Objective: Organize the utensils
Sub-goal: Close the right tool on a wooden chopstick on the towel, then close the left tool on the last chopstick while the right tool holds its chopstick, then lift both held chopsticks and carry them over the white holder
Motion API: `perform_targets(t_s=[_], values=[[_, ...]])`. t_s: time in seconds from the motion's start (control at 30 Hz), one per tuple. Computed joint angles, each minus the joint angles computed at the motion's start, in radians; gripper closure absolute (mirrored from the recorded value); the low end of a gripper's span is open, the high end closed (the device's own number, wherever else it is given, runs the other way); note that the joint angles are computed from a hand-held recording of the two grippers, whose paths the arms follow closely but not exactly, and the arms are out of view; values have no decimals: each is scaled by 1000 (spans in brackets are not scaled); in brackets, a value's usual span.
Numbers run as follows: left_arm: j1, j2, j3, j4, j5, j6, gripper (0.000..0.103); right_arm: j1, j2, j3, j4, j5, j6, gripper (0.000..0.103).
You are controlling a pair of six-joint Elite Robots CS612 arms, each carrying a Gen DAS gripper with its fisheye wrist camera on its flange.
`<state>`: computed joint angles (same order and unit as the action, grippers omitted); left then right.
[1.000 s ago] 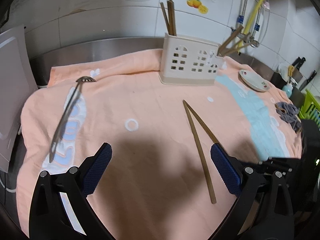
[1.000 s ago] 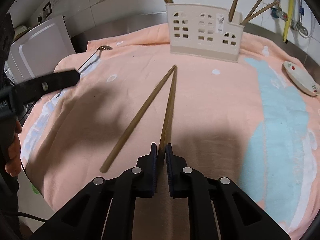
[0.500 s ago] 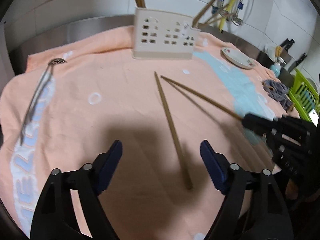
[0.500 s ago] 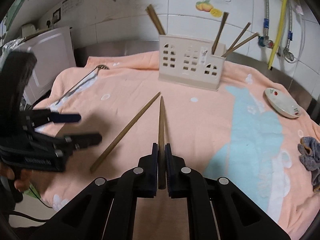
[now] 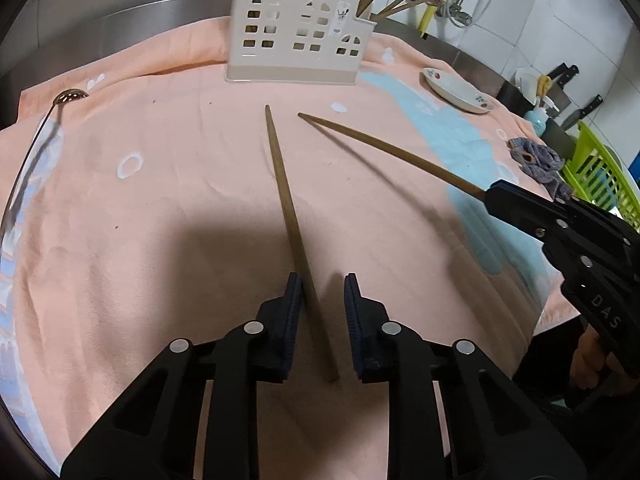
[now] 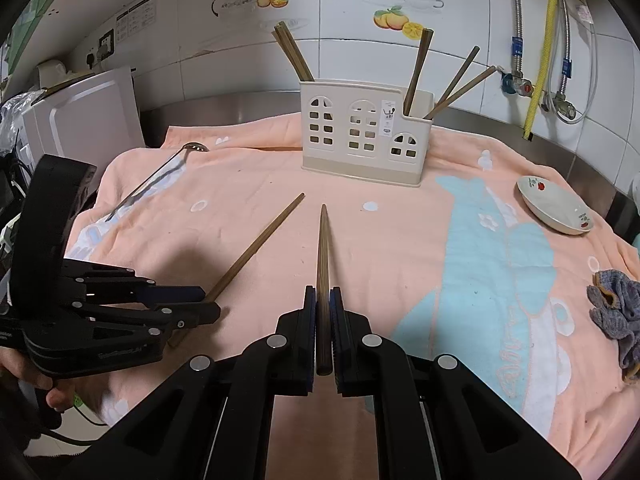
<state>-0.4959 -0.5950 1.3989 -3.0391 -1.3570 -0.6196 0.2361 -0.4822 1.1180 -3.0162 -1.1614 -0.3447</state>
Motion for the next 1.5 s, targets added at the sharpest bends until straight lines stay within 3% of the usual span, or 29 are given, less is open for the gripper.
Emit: perform_targets(t_s=[0.07, 0.37, 0.43, 0.5, 1.03, 1.5], values=[[0, 1, -3, 15, 9, -6, 86, 0, 0, 0, -1, 1, 1, 96], [-10, 5, -12, 34, 64, -4, 87, 0, -5, 9, -20, 4, -4, 96], [-19, 4, -20, 72, 109, 8, 93, 0, -5, 10, -22, 5, -5, 96], [-18, 0, -19, 77, 109, -1, 95, -1, -6, 10, -26, 6, -6, 96], [3, -64, 12, -89, 166, 108, 97, -8, 5, -89, -34, 60, -6, 96], [35, -63, -69, -106, 146, 216, 98, -16, 52, -261, -8, 59, 40, 96]])
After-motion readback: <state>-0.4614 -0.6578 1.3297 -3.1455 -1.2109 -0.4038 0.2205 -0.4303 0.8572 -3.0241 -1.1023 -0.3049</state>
